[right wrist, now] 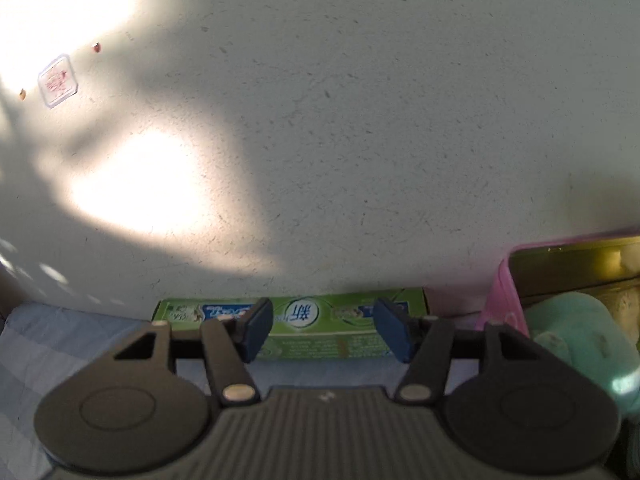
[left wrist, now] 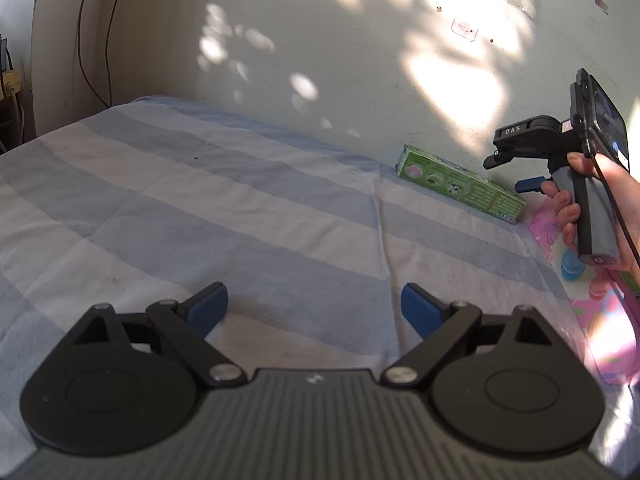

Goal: Organize objects
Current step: 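Move the right gripper down to the green Crest toothpaste box by the wall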

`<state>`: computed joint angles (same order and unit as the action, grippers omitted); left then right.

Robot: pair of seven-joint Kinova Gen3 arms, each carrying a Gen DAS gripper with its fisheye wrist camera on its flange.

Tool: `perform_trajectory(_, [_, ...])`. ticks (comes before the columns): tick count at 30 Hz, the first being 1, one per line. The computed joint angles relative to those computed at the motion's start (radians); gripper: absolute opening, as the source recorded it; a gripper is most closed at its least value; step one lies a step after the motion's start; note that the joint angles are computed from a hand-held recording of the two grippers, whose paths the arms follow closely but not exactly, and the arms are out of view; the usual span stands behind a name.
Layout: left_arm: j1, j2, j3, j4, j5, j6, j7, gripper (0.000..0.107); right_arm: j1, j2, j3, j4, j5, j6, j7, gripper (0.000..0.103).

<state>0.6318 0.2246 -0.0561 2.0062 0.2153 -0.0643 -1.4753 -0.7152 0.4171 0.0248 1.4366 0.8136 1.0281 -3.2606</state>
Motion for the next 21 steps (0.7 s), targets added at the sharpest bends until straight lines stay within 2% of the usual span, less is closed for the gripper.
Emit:
perform_trajectory(2, [0.001, 0.0, -0.001, 0.0, 0.001, 0.0, -0.001, 0.095, 0.016, 0.01, 0.011, 0.002, -0.015, -0.001, -0.02, 0.075])
perform_trajectory(4, [0.002, -0.001, -0.003, 0.0, 0.002, 0.001, -0.002, 0.096, 0.028, 0.012, 0.013, 0.021, 0.006, -0.024, -0.02, 0.078])
perform_trajectory(6, [0.002, -0.001, -0.002, 0.001, 0.003, 0.001, -0.002, 0.096, 0.038, 0.018, 0.017, 0.016, -0.001, -0.044, 0.021, 0.091])
perform_trajectory(8, [0.005, -0.002, -0.005, 0.001, 0.004, 0.001, -0.003, 0.096, 0.082, 0.027, -0.019, -0.001, -0.016, -0.058, 0.071, 0.103])
perform_trajectory(9, [0.005, -0.002, -0.006, 0.001, 0.005, 0.001, -0.003, 0.096, 0.094, 0.04, -0.028, -0.025, -0.034, -0.044, 0.111, 0.103])
perform_trajectory(11, [0.006, -0.002, -0.006, 0.002, 0.006, -0.001, -0.002, 0.096, 0.073, 0.078, 0.005, -0.088, -0.08, 0.012, 0.191, 0.103])
perform_trajectory(12, [0.028, -0.002, -0.029, 0.003, 0.013, -0.003, -0.001, 0.096, 0.066, 0.085, 0.015, -0.099, -0.093, 0.023, 0.217, 0.103])
perform_trajectory(14, [0.111, -0.002, -0.116, 0.009, 0.076, -0.019, -0.035, 0.096, 0.069, 0.071, 0.018, -0.079, -0.106, -0.005, 0.254, 0.103])
perform_trajectory(16, [0.204, -0.006, -0.207, 0.031, 0.157, -0.074, -0.085, 0.096, 0.077, 0.055, 0.016, -0.072, -0.149, -0.028, 0.333, 0.103])
perform_trajectory(19, [0.314, -0.009, -0.303, 0.056, 0.279, -0.15, -0.181, 0.096, 0.121, 0.061, -0.064, -0.111, -0.172, 0.018, 0.444, 0.102])
perform_trajectory(20, [0.351, -0.007, -0.333, 0.061, 0.32, -0.17, -0.218, 0.096, 0.119, 0.061, -0.061, -0.114, -0.178, 0.019, 0.457, 0.099])
perform_trajectory(21, [0.372, -0.007, -0.345, 0.066, 0.36, -0.192, -0.258, 0.096, 0.108, 0.053, -0.04, -0.11, -0.189, 0.004, 0.455, 0.091])
